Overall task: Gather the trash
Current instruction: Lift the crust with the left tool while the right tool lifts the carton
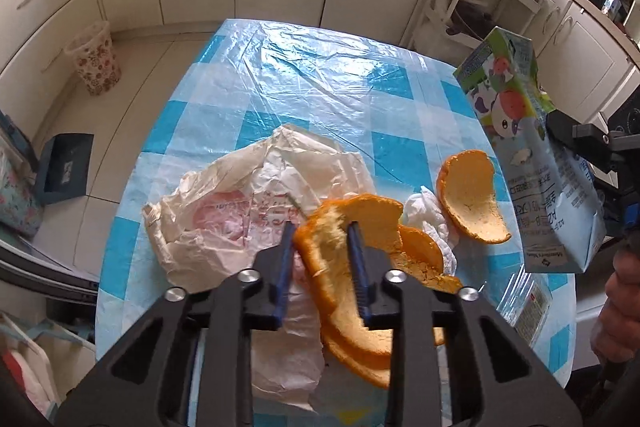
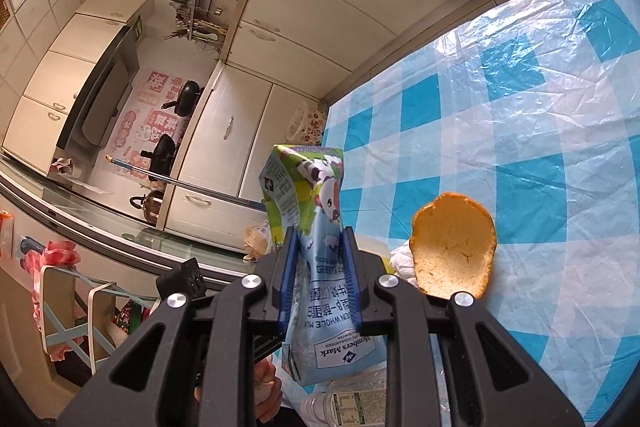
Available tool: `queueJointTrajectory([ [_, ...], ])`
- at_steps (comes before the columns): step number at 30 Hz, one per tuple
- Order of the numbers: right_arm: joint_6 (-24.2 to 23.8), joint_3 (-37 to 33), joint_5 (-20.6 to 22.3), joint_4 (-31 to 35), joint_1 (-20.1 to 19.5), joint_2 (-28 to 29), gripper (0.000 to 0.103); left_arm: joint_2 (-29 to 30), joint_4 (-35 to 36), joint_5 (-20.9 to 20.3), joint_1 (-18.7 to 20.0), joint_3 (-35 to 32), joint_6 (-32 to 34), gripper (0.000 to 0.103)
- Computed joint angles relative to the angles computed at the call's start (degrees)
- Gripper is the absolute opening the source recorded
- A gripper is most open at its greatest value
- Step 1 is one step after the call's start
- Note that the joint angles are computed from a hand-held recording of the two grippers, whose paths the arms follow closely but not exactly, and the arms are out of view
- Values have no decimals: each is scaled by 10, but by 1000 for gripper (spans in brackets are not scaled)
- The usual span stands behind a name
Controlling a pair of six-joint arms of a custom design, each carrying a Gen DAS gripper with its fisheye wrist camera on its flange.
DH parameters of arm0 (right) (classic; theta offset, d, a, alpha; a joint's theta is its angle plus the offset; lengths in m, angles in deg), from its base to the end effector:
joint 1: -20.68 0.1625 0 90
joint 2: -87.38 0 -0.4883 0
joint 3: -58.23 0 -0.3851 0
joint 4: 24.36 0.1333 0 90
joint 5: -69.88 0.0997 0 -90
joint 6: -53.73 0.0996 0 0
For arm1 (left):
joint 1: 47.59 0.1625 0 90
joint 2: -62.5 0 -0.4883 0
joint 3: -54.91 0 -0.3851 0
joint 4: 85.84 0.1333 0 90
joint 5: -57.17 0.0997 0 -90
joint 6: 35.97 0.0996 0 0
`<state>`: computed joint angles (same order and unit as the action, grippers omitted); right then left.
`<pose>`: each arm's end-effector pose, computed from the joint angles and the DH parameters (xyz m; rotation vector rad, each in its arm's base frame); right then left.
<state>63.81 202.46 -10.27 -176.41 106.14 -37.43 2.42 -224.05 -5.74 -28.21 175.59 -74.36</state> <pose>0.1321 -0.2355 0.4307 0.2580 2.7373 -1.0595 -0.4227 -0.3381 0.1422 0.8089 2.5478 -0.3557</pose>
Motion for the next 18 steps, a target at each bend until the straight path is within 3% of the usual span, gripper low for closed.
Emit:
queueJointTrajectory([
  [7,1,3,-4,2,3,-5,23,-13,-16,15,-29,6,23,19],
  [12,3,3,-7,2,8,-10,23,-44,-90,-1,-29,28,12,19],
  [18,2,6,10,5,-4,-34,23,-69,-143,18,-45,48,-9,19],
])
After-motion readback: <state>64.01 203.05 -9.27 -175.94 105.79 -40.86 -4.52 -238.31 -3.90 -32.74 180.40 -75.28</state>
